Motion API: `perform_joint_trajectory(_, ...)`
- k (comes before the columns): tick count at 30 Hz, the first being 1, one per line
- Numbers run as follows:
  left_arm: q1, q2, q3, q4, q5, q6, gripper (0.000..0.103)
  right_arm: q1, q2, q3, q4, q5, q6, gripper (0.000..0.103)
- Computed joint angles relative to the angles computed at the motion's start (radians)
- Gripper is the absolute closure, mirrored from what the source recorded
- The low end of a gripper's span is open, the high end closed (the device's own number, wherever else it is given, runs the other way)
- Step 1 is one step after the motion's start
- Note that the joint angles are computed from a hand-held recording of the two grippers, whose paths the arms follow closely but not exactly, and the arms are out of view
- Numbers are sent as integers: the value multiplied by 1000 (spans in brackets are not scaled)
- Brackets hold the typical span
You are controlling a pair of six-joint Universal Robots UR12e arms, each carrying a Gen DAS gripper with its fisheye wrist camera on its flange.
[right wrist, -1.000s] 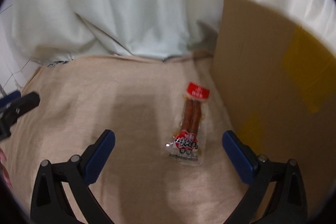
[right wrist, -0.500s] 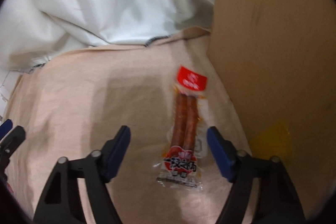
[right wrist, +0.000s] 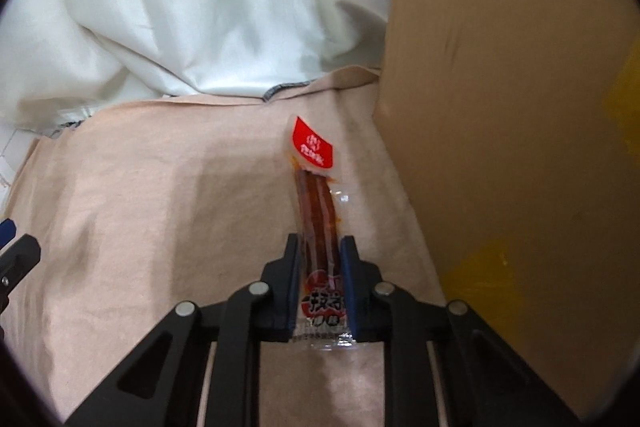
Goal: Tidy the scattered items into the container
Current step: 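Grasp the red-labelled sausage snack with the right tool, then carry the sausage snack over the box and release it inside with the right tool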
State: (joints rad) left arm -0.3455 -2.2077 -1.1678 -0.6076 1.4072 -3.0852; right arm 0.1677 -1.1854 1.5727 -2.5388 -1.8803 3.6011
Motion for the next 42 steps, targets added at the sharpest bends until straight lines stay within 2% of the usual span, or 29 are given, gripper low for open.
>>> perform_joint_trajectory(2,-2,5,-3,4,5,-2,0,4,-8,9,-33,3,-6,91)
perform_joint_trajectory(12,-19,53,-36,49,8,-2,0,28,-65,41,-132,48,-69,91)
perform_joint_trajectory(21,-50,95,-39,95,12,18,0,36,-135,84,-228,23,-95,91)
perform_joint_trajectory(29,-95,104,10,124,-2,39,0,15,-216,122,-283,-29,-124,91)
perform_joint_trajectory(35,-145,92,48,127,-21,67,0,-19,-281,176,-314,-65,-122,91)
perform_joint_trajectory(42,-202,55,114,84,-45,104,0,-62,-341,240,-295,-86,-95,91)
